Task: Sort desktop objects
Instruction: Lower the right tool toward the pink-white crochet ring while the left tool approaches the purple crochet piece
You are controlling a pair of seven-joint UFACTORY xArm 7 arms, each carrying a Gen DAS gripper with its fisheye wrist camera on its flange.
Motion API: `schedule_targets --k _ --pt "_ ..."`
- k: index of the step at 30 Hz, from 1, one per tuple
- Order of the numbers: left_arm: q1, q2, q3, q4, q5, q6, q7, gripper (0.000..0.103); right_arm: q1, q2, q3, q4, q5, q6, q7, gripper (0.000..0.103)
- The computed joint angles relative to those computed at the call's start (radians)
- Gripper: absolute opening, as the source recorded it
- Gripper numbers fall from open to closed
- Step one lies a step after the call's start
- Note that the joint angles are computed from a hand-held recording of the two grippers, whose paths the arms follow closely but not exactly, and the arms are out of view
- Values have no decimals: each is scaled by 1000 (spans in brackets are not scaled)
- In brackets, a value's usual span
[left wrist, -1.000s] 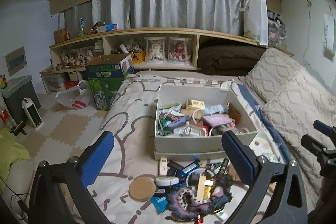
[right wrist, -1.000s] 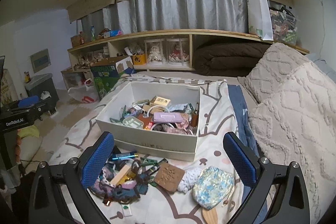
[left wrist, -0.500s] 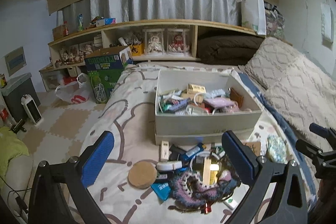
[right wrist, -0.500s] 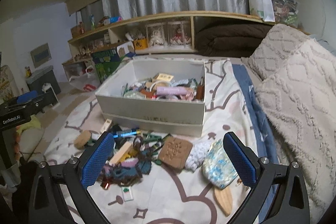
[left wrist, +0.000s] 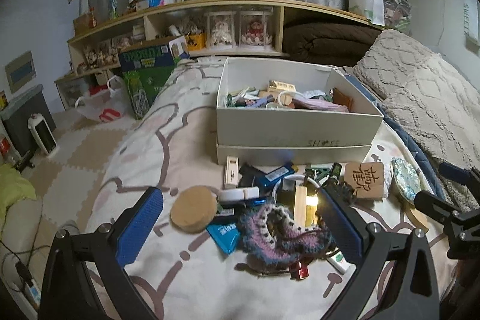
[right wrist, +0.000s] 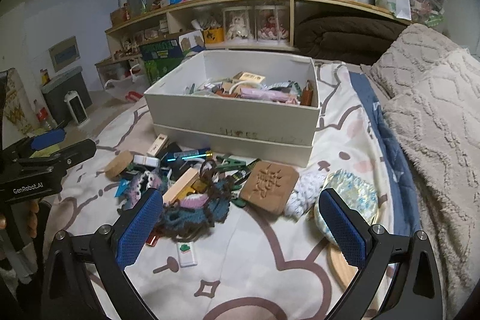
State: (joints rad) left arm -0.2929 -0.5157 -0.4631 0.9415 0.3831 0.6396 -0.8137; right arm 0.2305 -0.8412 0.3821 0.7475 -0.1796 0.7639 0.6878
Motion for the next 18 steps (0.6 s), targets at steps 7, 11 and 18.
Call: schedule_targets --k 7,11,18 --pt "-9 12 5 -44 -8 -11 -7 103 23 16 -17 -37 39 3 24 103" --pt "-26 63 12 -34 -5 -23 18 103 37 43 -25 -44 53 -4 33 103" --pt "-44 152 14 6 36 -29 -1 103 44 80 -10 -36 22 -21 30 103"
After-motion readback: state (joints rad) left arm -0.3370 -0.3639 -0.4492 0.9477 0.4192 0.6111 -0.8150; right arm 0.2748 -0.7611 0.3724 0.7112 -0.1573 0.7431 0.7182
